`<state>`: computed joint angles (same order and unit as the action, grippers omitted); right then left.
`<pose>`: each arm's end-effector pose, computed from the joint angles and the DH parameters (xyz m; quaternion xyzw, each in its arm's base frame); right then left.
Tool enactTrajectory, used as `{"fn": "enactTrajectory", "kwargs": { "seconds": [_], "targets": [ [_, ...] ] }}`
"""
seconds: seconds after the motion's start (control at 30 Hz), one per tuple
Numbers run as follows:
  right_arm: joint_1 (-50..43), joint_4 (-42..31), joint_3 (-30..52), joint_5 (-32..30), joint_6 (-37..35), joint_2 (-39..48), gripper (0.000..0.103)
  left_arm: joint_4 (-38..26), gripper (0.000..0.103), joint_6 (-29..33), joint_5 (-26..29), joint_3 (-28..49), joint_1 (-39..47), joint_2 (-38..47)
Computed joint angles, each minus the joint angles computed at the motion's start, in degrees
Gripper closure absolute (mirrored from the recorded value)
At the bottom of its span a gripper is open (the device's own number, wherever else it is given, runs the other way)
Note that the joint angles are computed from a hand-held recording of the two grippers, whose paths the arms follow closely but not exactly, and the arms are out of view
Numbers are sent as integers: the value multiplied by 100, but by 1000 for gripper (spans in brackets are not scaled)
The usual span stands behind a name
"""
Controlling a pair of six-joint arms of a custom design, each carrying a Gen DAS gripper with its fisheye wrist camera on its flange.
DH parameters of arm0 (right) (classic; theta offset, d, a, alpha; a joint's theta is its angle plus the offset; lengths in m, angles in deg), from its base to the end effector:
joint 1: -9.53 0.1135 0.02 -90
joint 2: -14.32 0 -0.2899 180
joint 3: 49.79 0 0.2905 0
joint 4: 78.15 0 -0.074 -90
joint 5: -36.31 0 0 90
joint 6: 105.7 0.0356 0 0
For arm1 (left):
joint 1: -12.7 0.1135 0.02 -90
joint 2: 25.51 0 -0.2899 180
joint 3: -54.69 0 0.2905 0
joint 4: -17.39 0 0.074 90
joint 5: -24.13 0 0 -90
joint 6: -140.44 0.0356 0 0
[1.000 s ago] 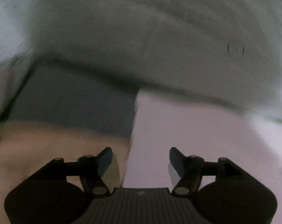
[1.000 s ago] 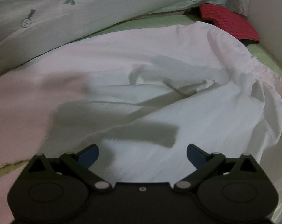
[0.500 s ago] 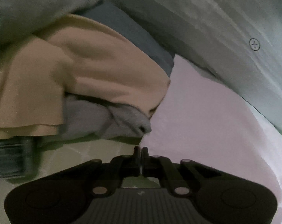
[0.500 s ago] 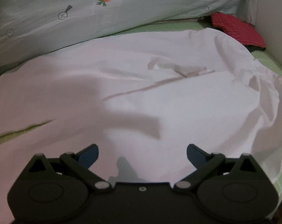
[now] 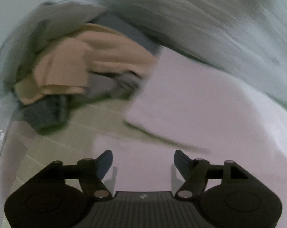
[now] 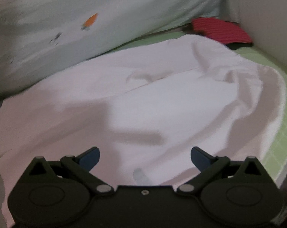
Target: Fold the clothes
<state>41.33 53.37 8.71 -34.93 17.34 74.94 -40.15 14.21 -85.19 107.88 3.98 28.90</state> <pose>0.2070 0.1149 0.2721 0.0650 0.9282 0.0488 0.3630 0.1970 -0.0183 0.2511 -0.2696 0.9114 0.0479 0.3071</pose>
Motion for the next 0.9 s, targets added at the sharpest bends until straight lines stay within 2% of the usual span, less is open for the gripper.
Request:
{"fn": "enactTrajectory", "kwargs": {
  "seconds": [0.07,0.13,0.23,0.4,0.57,0.63,0.67,0.7,0.73,0.77,0.8,0.9],
  "targets": [
    [-639,156,-234,-346,-282,-304,0,-152,29,-566,-396,73,-1047,273],
    [-1507,363,-408,-859,-754,-450,0,-319,28,-1428,-785,245,-2036,683],
    [-3064,655,-428,-1702,-1833,-277,0,-481,27,-2643,-1150,720,-3219,1606],
    [-5267,984,337,-2900,-3028,1049,0,-1011,27,-4113,-1263,2019,-4329,3230],
    [-5998,743,1888,-2917,-3702,2966,1,-1834,26,-5653,-1227,3180,-4992,4300],
    [-6160,560,2444,-3163,-4069,3607,16,-2297,26,-6055,-1185,3632,-5221,4636],
    [-6219,392,2749,-3271,-4220,3925,38,-2501,26,-6232,-1178,3799,-5328,4755],
    [-6283,150,3065,-3429,-4319,4219,69,-2680,26,-6432,-1162,3929,-5419,4844],
    [-6356,-30,3252,-3702,-4411,4347,78,-2815,26,-6655,-1144,4002,-5477,4905],
    [-6432,-187,3397,-4009,-4511,4425,93,-2946,26,-6884,-1115,4069,-5529,4961],
    [-6527,-182,3403,-4347,-4664,4269,97,-3062,26,-7144,-1044,4096,-5555,4986],
    [-6860,98,3320,-5387,-5050,3626,98,-3376,26,-7528,-859,4149,-5588,4984]
  ]
}}
